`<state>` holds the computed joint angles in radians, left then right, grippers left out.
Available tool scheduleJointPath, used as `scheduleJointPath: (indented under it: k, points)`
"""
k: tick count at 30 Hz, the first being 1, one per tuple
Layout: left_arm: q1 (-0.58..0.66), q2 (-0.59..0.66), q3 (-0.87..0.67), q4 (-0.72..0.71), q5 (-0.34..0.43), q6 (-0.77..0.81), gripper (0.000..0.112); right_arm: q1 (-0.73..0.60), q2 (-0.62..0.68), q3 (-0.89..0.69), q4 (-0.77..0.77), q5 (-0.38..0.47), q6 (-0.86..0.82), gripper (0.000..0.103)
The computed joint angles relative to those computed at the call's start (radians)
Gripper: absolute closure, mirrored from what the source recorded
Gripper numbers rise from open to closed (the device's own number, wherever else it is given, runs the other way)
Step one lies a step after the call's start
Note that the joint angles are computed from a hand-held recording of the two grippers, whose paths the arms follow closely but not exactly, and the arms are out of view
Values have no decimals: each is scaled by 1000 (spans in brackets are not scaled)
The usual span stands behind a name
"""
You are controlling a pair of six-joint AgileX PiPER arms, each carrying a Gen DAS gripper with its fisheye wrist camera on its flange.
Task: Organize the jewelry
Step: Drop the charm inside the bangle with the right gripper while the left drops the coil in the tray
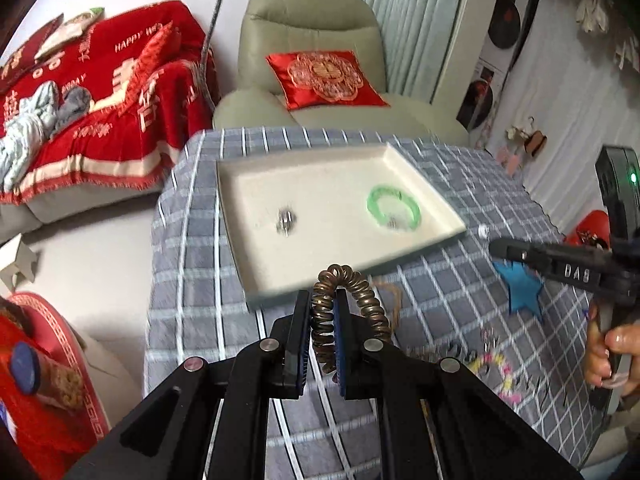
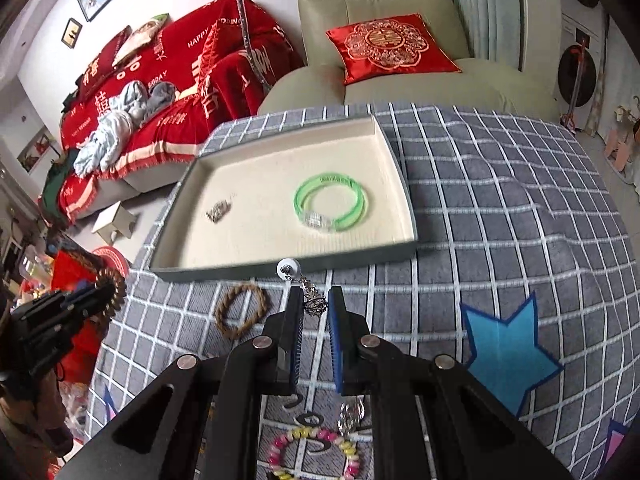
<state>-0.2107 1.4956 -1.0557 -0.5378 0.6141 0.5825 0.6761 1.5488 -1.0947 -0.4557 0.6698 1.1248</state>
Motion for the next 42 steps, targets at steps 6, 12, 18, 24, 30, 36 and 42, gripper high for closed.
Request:
scheduleJointPath:
  k: [6,12,18,24,30,36,42]
  points:
    - [-37,128,-273,77,50,-146,85,-86,61,-137,90,22,-154,90]
    - [-83,296,-497,187,75,-294,85,-158,184,-298,158,61,-277,90]
    - [-119,442,-548,266,55,-369,85,-213,316,-371,230,38,-345,90]
    - [-137,517,-535,303,28,-391,85,-230,428,-422,256,26,-378,90]
    - [-148,544,-515,331,0,-408,85,-257,488,-436,316,11,-415,89]
    - [-161,545,-488,380,-30,-456,85,-250,498,-435,303,12,-402,78]
    - [-175,554,-485,439,-37,-510,85,-238,494,-435,269,21,-365,56]
